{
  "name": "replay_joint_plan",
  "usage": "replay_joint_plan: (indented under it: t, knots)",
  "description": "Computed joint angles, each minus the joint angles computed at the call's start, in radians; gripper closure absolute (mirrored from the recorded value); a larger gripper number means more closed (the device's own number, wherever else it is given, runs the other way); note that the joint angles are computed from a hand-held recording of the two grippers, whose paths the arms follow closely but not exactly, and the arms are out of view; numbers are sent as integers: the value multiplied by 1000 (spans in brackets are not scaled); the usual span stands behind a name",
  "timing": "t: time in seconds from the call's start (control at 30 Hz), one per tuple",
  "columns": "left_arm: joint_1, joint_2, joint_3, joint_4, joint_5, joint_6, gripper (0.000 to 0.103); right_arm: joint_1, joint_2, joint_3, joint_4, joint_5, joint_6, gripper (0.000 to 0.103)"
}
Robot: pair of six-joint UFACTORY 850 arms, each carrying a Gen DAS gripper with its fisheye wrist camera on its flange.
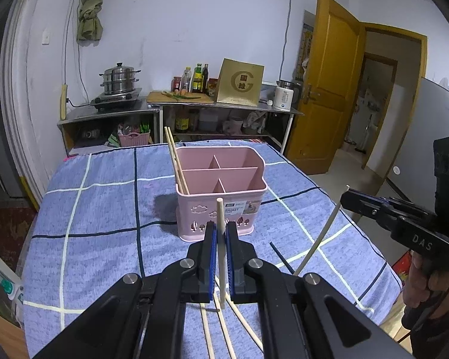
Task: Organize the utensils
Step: 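Lift the chopsticks upright and carry both tools over the pink basket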
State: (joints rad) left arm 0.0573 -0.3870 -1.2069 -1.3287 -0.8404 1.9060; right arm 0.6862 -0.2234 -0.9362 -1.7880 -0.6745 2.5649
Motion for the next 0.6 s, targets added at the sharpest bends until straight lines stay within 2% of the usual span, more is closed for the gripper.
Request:
replay_joint_plan:
  t: [0.27, 0.6]
  knots:
    - [-22, -11, -53, 14, -4, -48, 97, -13, -4, -37, 1, -13, -56, 99]
    - [-44, -41, -189, -18, -28, -138, 97, -58, -8, -113, -56, -28, -95, 99]
